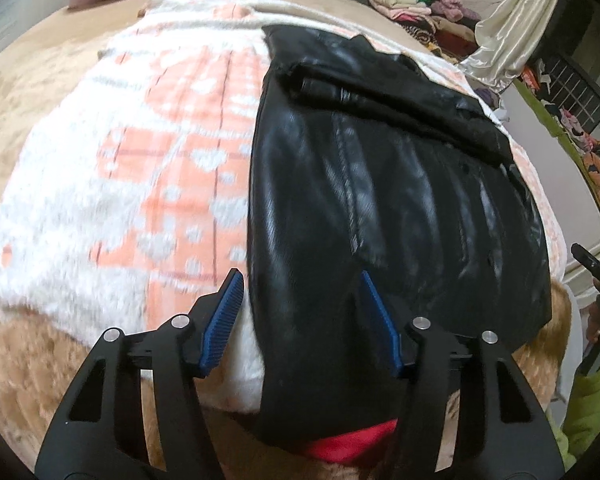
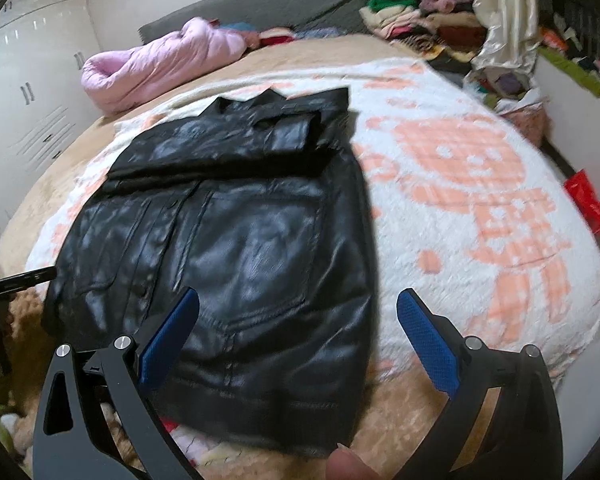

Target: Fold large clothes

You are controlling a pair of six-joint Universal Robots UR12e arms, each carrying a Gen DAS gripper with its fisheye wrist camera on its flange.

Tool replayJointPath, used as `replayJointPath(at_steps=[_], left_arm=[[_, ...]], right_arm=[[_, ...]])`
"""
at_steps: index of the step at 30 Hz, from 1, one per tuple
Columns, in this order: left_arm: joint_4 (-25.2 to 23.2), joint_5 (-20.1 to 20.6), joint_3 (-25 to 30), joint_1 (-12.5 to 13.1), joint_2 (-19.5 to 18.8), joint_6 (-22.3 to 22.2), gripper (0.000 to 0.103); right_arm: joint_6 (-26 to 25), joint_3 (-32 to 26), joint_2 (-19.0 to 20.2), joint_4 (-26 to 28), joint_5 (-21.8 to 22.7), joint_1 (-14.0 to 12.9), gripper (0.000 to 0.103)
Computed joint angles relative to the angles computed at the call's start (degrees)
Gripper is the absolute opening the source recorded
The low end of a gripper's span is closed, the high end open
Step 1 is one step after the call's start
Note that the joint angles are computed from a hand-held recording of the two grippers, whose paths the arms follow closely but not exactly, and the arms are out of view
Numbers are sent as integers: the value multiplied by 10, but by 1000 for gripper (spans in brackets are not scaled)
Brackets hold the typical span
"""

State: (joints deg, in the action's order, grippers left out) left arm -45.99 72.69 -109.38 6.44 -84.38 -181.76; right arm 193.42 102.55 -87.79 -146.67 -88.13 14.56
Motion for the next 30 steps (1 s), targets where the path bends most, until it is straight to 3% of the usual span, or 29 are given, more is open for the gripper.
replayJointPath(at_steps=[9,14,17,19,22,25,26,27,29,30], left_arm=[[-44,-18,-19,5,14,16,52],[-61,-36,-22,5,18,44,52],[-64,-48,-24,10,18,38,52],[-65,-55,-26,13,18,38,52],[-64,-62,-28,17,17,36,51],[-46,-67,-33,23,20,23,41],[-43,-66,-34,23,20,21,36],[-40,-66,-35,24,21,21,33],[-36,-70,-36,26,24,23,16],[-32,-73,-36,27,27,24,13]], right_arm=[[-38,6,-6,80,45,-3,99],[-36,17,-12,85,59,-13,98],[-39,16,-9,110,80,-21,98],[-51,14,-5,123,98,-25,88],[-72,9,4,151,107,-27,84],[-107,8,8,152,89,-18,68],[-110,9,8,149,90,-17,58],[-112,11,6,144,91,-17,41],[-107,18,-2,124,103,-23,19],[-102,23,-8,113,123,-30,16]])
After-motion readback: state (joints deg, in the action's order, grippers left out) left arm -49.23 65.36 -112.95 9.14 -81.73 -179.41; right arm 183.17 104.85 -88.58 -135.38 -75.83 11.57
